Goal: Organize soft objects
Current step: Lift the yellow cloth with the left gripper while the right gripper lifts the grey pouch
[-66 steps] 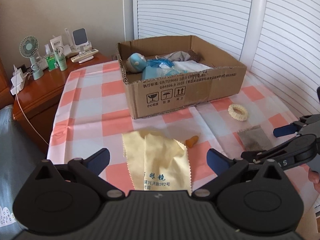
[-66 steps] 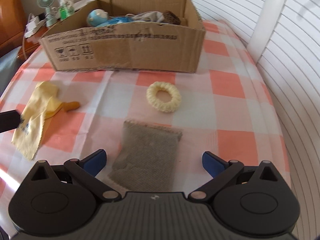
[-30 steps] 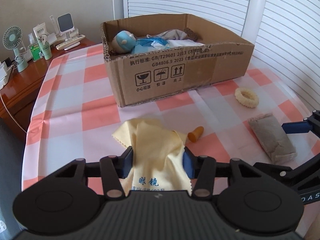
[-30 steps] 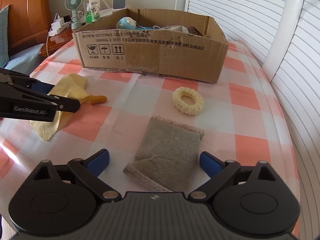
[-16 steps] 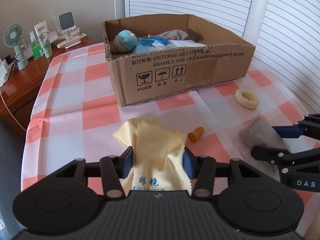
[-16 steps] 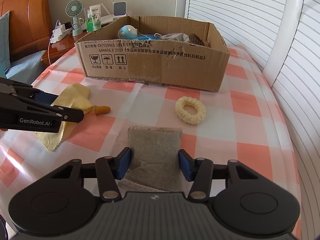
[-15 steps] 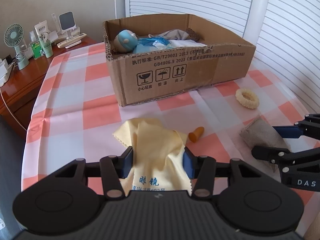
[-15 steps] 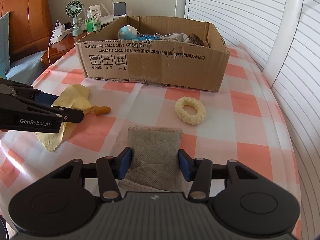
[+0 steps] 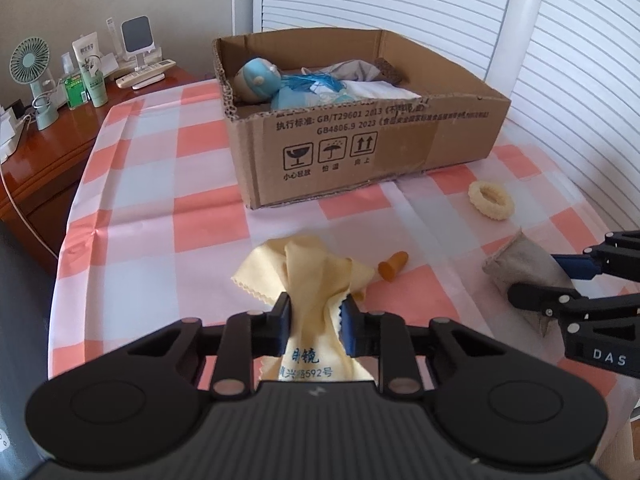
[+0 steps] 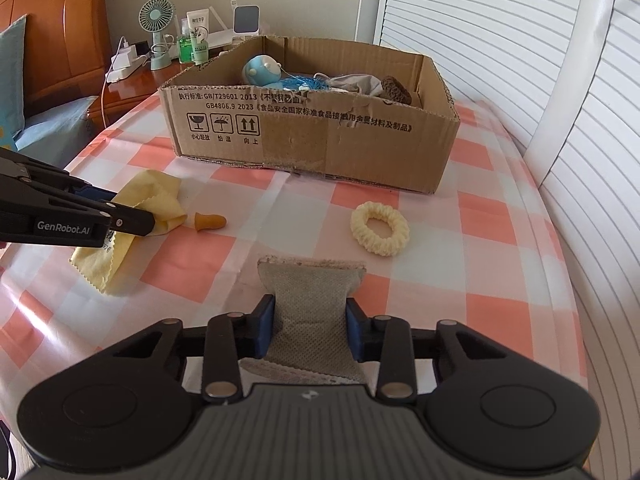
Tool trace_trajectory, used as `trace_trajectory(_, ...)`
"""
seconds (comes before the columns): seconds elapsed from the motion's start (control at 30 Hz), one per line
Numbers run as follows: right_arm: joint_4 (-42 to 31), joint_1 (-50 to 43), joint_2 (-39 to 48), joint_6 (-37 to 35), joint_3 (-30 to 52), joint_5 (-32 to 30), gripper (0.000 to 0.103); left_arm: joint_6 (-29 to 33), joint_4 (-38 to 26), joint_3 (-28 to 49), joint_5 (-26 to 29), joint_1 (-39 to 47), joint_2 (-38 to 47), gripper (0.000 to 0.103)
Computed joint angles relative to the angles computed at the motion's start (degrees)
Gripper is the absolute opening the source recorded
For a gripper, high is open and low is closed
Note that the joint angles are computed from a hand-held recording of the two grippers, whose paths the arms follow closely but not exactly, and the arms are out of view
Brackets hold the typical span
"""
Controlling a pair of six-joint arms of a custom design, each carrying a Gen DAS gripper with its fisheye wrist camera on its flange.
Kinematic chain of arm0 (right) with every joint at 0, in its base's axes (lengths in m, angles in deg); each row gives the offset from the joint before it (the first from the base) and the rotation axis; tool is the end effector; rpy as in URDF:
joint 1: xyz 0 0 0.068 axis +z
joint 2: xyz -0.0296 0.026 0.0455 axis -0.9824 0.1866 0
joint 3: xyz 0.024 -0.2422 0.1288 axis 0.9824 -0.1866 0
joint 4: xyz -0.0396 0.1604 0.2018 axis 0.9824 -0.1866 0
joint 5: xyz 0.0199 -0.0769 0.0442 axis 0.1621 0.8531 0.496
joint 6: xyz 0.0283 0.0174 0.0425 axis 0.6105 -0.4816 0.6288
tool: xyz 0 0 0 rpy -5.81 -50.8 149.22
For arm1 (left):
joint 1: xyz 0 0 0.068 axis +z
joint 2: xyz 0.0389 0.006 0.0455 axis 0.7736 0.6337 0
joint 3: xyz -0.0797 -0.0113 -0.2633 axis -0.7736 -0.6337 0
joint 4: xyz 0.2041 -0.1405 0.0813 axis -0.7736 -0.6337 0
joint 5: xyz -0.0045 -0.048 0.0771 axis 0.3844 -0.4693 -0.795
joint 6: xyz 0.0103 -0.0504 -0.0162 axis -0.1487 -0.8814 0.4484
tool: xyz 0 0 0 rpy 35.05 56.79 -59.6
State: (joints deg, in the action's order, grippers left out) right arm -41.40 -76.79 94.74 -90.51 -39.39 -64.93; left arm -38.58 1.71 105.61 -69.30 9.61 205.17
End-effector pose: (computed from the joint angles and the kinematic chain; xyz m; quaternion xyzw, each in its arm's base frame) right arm 0.2673 0.0245 -0.0015 -0.3563 0.8708 0.0876 0.3273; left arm 0.2086 -0.1602 -0.0062 -0.0930 0.9377 -0.0047 0.3348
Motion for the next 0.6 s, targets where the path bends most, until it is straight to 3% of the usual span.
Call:
trace_trajectory(0.27, -2.52, -1.33, -1.69, -0.94, 0.14, -1.59, 0.040, 2.44, -3.60, -1.63, -1.55, -1.82, -4.90, 0.024)
trace_trajectory(0.3, -2.43, -1.40, -1.56, -0.87, 0.18, -1.51, 0.040, 2.40, -4.18, -1.38, -1.91, -1.97, -4.79, 0.027)
trace_trajectory(0.37, -3.06, -1.51, -1.24, -1.18, 0.59, -1.65, 0.041, 1.37, -5.34, -0.42, -2.24, -1.80, -3.64, 0.057)
trace_trajectory(0.43, -3.40, -1.83, -1.02, -0.99, 0.75, -2.13, 0.043, 0.60, -4.92, 0.33, -2.96, -1.66, -1.76, 0.073)
trace_trajectory(0.6, -4.08, -2.16, -1.13, -1.07, 1.01, -2.42, 0.043, 0.28, -1.09, 1.73, -1.48, 0.96, 2.28, 0.073)
